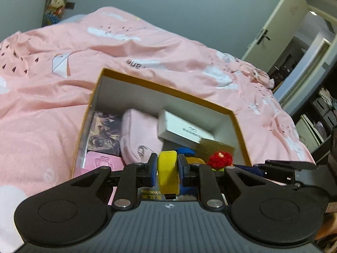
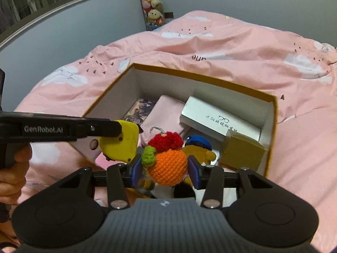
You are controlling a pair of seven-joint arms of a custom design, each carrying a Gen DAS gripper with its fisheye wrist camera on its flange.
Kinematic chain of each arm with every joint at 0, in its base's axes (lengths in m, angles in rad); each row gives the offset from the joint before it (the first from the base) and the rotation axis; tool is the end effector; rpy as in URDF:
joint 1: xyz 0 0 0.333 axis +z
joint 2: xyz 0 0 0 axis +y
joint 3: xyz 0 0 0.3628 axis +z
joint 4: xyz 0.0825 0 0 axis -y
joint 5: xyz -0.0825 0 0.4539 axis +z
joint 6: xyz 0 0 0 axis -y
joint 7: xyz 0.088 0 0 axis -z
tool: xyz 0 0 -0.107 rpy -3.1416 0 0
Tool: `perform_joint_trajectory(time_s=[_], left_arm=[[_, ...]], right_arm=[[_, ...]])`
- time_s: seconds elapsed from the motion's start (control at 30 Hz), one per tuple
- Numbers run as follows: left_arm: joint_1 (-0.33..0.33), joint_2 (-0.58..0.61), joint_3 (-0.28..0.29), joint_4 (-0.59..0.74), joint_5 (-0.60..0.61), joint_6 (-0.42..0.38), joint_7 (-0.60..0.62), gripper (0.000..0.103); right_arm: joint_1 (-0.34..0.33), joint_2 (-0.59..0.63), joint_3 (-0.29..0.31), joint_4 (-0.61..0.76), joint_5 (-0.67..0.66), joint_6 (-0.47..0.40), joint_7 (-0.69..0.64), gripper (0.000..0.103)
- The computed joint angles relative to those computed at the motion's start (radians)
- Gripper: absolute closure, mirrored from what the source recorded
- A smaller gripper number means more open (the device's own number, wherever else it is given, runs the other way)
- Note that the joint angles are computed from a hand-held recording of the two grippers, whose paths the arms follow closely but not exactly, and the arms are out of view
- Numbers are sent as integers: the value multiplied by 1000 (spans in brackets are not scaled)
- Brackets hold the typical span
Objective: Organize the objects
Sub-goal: 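Lift the tape measure and crocheted orange and carry both over the box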
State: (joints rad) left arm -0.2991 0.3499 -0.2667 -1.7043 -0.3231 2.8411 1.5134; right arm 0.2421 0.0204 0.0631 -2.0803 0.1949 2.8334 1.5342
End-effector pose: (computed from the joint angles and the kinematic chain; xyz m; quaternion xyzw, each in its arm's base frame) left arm 0.6788 -0.3792 0.4987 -0.5842 0.7037 -0.4017 0.0467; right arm 0.6323 0.1885 0.5143 -0.7152 0.5980 -0.1672 0.3207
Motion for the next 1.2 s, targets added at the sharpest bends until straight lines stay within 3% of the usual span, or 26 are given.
perform_joint_trajectory(time_s=[0.17,0.27,0.43,0.63,0.73,0.93,1.0,1.07,1.1,1.2], left_arm=[[8,74,-10,96,-10,-54,5,81],[0,124,-14,158,-8,-71,24,81],[-39,224,22,314,80,-246,32,81],[-37,281,9,404,97,-316,104,81],[-72,306,46,448,156,-339,95,81],[-61,370,30,533,138,-437,93,81],[-58,373,30,533,127,-443,82,80],[-47,355,22,502,107,-405,79,64],[-43,345,21,487,98,-388,74,60],[-32,309,19,439,78,-332,63,58]], right_arm=[[-7,54,-5,50,-84,-21,28,55],[-26,61,3,54,-50,-9,17,55],[-44,75,5,67,-45,-16,-4,55],[-62,97,15,81,-4,-21,-49,55],[-65,111,14,92,-11,-23,-39,55],[-75,116,21,94,-1,-22,-44,55],[-76,119,21,97,-5,-24,-44,55],[-73,123,17,99,-25,-23,-36,55],[-69,125,13,101,-45,-21,-25,55],[-70,129,13,104,-68,-2,-17,55]])
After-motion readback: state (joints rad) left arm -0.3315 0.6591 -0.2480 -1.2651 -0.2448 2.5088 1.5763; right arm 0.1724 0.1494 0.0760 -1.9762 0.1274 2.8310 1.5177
